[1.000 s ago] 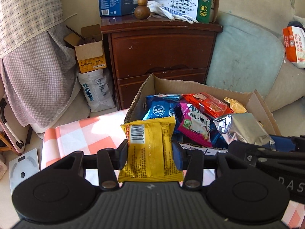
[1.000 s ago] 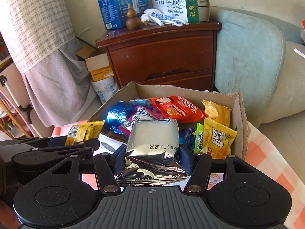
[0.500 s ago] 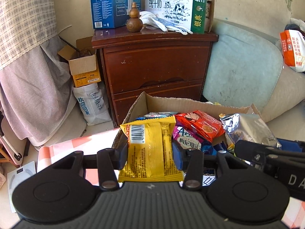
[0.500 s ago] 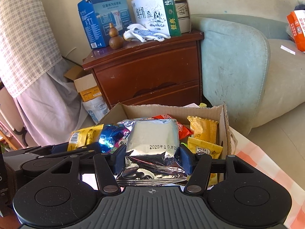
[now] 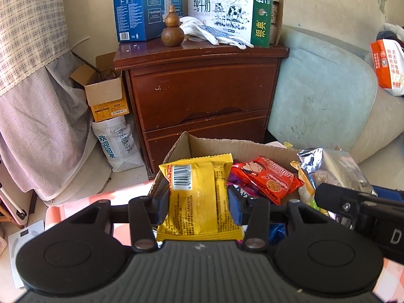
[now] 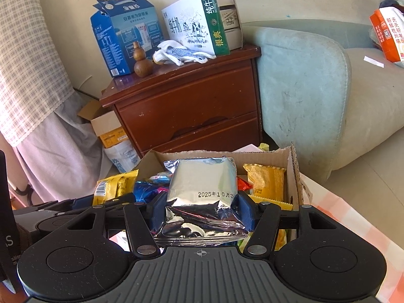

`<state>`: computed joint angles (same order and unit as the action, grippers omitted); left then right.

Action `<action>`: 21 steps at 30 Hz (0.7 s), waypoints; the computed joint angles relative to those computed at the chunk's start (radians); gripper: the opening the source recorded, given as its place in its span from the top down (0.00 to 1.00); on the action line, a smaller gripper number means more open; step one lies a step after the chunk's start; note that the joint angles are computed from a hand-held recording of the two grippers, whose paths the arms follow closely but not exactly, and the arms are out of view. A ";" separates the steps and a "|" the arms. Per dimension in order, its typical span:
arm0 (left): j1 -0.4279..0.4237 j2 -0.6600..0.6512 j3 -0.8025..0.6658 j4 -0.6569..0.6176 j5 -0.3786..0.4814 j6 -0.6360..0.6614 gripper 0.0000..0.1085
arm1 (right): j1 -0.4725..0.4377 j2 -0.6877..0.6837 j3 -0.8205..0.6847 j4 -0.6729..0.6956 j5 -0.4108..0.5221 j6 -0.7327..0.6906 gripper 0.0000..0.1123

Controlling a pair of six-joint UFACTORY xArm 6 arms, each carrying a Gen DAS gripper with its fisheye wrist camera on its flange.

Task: Organize snacks
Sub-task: 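Lower both packets into the box and open both grippers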

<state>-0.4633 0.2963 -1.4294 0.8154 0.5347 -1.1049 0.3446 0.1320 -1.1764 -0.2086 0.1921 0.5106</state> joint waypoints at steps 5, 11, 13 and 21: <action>0.005 0.065 -0.083 -0.003 0.013 0.017 0.58 | -0.021 0.049 -0.056 -0.075 0.018 0.092 0.48; -0.002 0.137 -0.174 0.038 0.038 0.038 0.36 | -0.061 0.119 -0.121 -0.211 0.024 0.276 0.46; -0.013 0.142 -0.186 0.066 0.077 0.006 0.21 | -0.068 0.122 -0.125 -0.215 0.034 0.301 0.43; -0.017 0.083 -0.137 0.013 0.108 0.034 0.16 | -0.064 0.090 -0.109 -0.244 0.059 0.319 0.32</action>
<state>-0.4805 0.3791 -1.5666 0.8288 0.6423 -1.0709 0.2802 0.2223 -1.2851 -0.4527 0.2508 0.8295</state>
